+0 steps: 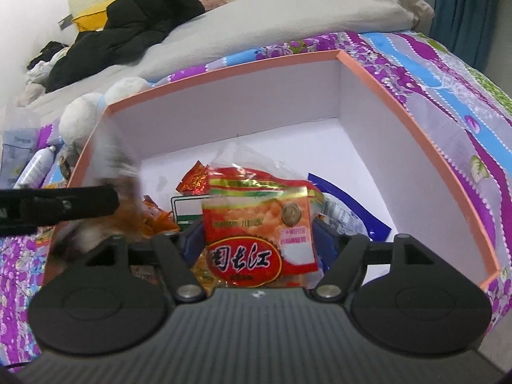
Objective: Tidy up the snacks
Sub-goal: 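Open the left tool to release the Shrimp flavor bag into the box, then withdraw the left tool from the box while the right tool lifts the red packet out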
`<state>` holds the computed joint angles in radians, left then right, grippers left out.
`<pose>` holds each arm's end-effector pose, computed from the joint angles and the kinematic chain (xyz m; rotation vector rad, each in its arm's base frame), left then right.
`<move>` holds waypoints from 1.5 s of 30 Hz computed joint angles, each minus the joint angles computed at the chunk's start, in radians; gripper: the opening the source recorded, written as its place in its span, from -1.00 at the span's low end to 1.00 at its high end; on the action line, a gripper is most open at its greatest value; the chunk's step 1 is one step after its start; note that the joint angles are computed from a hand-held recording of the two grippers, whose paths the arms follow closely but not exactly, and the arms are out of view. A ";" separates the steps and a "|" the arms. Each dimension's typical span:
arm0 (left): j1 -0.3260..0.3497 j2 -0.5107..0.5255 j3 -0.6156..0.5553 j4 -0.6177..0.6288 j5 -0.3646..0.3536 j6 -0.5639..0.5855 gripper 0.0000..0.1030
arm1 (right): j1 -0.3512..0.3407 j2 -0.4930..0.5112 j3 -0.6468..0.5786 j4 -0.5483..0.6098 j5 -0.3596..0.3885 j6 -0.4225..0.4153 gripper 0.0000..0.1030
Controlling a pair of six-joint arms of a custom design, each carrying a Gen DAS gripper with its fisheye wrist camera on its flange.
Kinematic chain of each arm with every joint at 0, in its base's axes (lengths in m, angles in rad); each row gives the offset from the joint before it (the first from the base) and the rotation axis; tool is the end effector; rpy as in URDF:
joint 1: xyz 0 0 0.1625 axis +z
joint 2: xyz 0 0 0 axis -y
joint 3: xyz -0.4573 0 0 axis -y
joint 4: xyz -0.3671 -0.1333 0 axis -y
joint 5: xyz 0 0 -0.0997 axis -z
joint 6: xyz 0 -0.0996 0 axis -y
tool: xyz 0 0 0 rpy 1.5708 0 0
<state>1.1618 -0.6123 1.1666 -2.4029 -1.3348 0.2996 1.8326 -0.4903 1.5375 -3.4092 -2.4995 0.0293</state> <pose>-0.1780 -0.8044 0.1663 0.9585 2.7293 -0.4225 0.2328 -0.6618 0.0889 -0.1953 -2.1653 1.0339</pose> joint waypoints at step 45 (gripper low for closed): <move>0.013 -0.723 0.679 -0.298 0.039 -0.001 0.37 | 0.369 0.097 0.085 -0.203 0.004 -0.005 0.44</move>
